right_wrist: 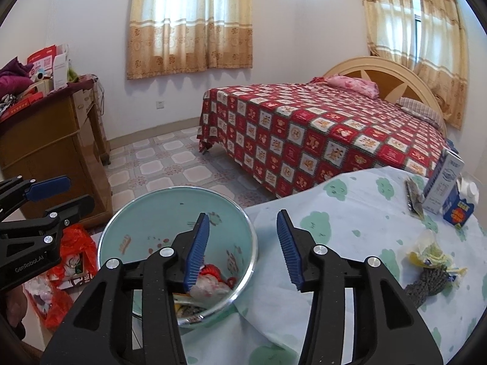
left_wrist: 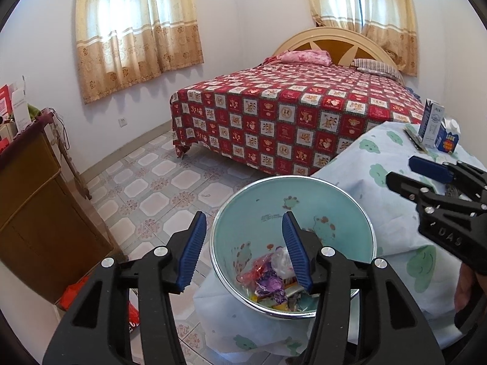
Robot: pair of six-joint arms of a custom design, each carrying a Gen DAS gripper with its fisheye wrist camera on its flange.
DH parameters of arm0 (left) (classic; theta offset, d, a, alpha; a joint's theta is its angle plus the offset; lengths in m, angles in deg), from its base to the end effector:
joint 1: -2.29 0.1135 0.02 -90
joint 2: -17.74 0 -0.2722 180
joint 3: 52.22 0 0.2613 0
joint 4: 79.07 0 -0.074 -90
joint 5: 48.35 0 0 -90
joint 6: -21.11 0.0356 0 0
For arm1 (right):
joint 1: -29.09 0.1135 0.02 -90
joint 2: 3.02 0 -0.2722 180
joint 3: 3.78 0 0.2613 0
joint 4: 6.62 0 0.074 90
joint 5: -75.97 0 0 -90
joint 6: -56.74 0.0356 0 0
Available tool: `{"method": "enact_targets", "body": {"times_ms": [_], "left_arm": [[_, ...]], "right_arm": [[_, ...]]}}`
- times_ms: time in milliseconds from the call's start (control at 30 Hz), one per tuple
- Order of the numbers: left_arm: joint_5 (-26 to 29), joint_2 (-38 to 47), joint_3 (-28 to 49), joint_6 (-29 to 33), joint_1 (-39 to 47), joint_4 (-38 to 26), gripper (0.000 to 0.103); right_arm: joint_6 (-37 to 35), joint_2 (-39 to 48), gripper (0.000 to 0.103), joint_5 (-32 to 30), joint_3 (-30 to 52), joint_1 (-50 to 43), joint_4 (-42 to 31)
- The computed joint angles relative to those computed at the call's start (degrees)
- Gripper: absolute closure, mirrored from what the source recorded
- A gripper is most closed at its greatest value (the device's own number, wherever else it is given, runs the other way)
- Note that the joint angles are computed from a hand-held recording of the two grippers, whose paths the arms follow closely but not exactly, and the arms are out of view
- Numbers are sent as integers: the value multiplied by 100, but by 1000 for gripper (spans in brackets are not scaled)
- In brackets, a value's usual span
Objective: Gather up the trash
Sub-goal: 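Grasp the black braided rope with the left tool while the right tool grasps the yellow-white wrapper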
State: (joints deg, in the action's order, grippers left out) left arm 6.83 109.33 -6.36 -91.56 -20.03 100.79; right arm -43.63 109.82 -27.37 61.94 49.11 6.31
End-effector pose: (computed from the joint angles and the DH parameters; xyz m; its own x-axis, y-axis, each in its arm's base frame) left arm 0.2684 -0.0882 0.1244 -0.5911 -0.0994 -0.8005 -0.3076 0.9452 0.1098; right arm 0.3667 0.1424 0.1118 -0.4271 -0.3420 -0.8370 -0.5991 0.8004 -0.0214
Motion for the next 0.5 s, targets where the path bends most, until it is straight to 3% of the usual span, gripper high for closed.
{"method": "enact_targets", "body": {"times_ms": [200, 500], "left_arm": [[87, 328, 227, -110, -130, -147, 47], [112, 1449, 1480, -202, -1008, -593, 47]], "right_arm": [[-194, -265, 46, -129, -493, -624, 106], [-23, -421, 38, -469, -964, -2812, 211]]}}
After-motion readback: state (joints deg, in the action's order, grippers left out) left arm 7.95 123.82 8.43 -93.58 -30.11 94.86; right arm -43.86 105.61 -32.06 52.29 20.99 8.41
